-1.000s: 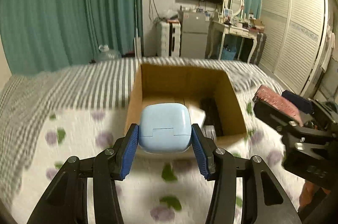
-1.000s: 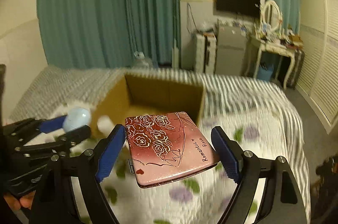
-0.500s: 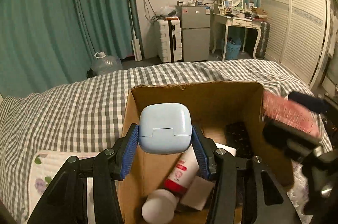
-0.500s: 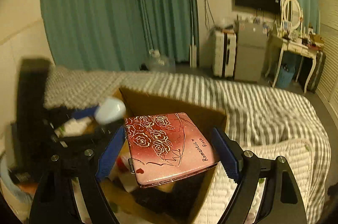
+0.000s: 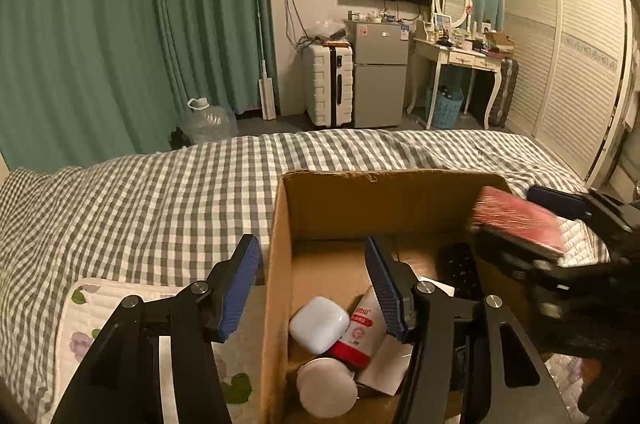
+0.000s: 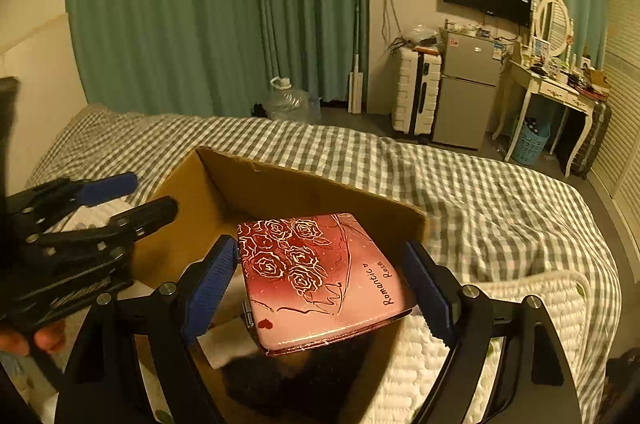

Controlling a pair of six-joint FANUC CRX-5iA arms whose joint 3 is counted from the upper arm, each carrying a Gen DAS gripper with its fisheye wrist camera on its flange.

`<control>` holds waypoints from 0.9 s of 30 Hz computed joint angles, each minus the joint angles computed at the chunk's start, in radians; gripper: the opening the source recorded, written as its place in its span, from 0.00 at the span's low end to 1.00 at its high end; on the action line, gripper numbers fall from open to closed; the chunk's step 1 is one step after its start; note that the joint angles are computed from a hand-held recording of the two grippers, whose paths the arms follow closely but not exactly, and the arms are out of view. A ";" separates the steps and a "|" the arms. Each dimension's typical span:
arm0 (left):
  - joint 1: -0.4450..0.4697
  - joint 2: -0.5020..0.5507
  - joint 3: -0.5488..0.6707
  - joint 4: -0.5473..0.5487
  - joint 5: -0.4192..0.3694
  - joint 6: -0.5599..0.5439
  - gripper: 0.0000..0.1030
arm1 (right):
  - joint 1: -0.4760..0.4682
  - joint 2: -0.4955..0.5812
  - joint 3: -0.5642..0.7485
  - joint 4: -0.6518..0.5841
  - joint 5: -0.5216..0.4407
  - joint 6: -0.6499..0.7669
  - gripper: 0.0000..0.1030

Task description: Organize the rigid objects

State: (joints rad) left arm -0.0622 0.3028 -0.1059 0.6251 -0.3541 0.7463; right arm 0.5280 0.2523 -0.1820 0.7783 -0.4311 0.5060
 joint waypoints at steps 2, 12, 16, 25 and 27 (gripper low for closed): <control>0.003 -0.002 -0.007 0.024 -0.006 -0.022 0.56 | 0.004 0.048 0.065 -0.067 -0.024 0.072 0.81; 0.002 -0.040 -0.095 0.177 0.078 -0.148 0.56 | -0.013 0.053 0.023 0.096 -0.017 -0.082 0.89; 0.010 -0.073 -0.104 0.152 0.060 -0.111 0.56 | -0.014 -0.028 -0.078 0.328 -0.069 -0.316 0.89; -0.021 -0.282 -0.262 0.389 0.118 -0.361 0.66 | 0.080 -0.255 -0.232 0.488 -0.219 -0.537 0.93; -0.033 -0.342 -0.314 0.487 0.134 -0.452 0.67 | 0.122 -0.311 -0.271 0.512 -0.276 -0.573 0.97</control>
